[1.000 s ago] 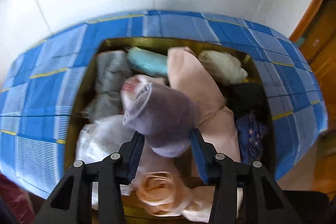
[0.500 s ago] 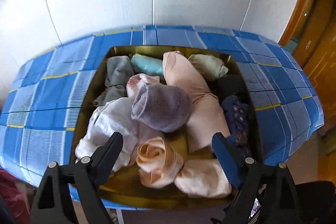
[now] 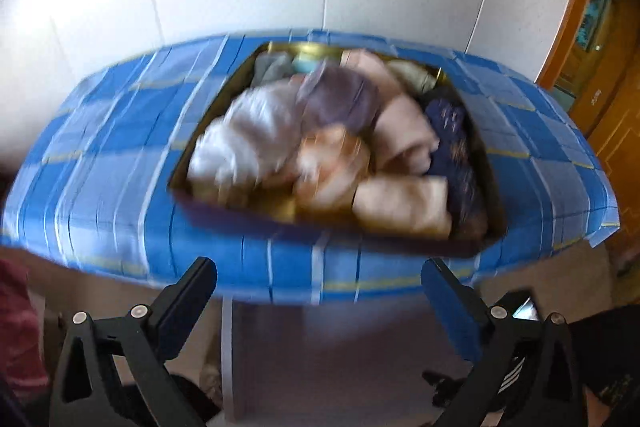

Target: Organize soft objects

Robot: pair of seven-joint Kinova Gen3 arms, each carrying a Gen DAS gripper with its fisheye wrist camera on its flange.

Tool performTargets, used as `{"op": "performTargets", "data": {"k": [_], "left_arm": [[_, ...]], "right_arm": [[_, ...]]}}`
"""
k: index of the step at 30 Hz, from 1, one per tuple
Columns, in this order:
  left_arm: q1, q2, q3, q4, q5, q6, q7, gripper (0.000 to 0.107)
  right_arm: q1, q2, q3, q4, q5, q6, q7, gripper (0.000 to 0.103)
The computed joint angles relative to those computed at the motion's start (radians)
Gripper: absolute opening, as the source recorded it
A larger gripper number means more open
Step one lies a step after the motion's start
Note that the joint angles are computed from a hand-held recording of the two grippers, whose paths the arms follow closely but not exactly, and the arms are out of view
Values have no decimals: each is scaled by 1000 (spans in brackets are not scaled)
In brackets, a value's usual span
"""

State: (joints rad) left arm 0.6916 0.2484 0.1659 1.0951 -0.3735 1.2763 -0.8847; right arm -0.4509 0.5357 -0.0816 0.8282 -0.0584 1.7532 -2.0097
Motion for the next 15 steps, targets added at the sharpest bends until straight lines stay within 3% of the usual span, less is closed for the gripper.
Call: {"op": "performTargets", "data": {"k": [5, 12, 15], "left_arm": [[0, -72, 22, 154, 14, -58, 82, 103], [35, -131, 79, 222, -71, -49, 158, 103], [51, -145, 105, 222, -114, -30, 188, 103]], "right_arm": [[-45, -74, 8, 60, 64, -60, -28, 79], [-141, -223, -7, 184, 201, -225, -131, 81], [-182, -246, -17, 151, 277, -228, -159, 81]]}}
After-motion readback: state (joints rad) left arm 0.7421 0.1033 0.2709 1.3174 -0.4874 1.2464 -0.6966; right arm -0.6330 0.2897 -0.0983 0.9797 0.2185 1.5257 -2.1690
